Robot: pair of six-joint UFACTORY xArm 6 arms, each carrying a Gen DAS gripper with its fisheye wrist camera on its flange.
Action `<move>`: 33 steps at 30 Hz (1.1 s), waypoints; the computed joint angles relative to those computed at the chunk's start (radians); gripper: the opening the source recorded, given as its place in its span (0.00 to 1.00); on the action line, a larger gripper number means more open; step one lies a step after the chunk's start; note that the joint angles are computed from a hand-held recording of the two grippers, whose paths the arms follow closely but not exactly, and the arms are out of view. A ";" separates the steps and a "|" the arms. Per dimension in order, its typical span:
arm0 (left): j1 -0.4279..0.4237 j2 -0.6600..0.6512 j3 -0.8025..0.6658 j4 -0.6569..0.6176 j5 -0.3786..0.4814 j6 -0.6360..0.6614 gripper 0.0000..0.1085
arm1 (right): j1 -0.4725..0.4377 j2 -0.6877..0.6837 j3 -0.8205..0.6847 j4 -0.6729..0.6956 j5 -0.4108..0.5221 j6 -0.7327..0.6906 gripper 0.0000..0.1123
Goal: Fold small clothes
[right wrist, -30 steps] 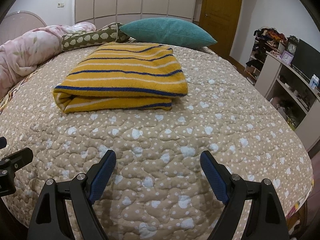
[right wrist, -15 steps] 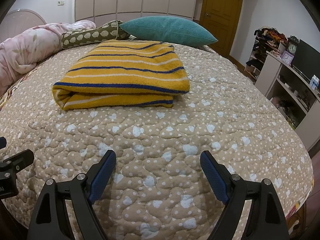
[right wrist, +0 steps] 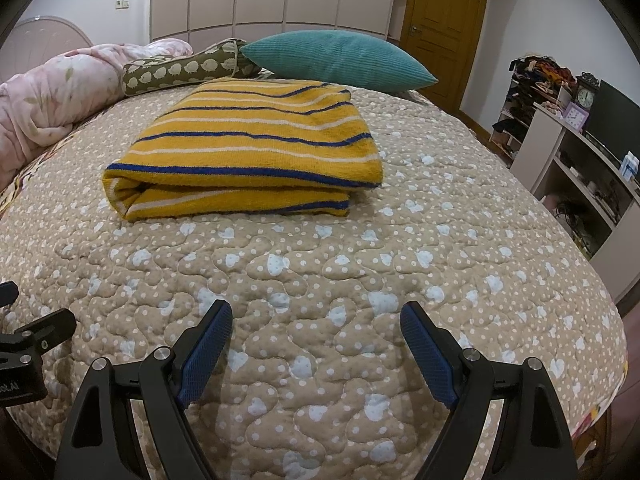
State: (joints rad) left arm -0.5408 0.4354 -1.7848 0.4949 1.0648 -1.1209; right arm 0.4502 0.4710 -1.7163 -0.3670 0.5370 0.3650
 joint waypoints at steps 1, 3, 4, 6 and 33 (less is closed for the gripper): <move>0.000 0.002 -0.001 0.001 0.001 0.001 0.95 | 0.000 0.001 -0.001 0.001 0.001 -0.001 0.80; -0.001 0.007 -0.005 0.003 0.002 -0.002 0.95 | -0.001 0.002 -0.003 0.002 0.001 -0.002 0.80; -0.001 0.007 -0.004 0.003 0.001 -0.003 0.95 | -0.001 0.003 -0.003 0.002 0.001 -0.002 0.80; -0.001 0.007 -0.004 0.001 -0.001 -0.005 0.95 | -0.001 0.003 -0.004 0.001 0.001 -0.002 0.80; -0.001 -0.044 0.082 0.132 -0.083 -0.097 0.95 | -0.004 -0.005 0.013 -0.018 -0.027 0.017 0.80</move>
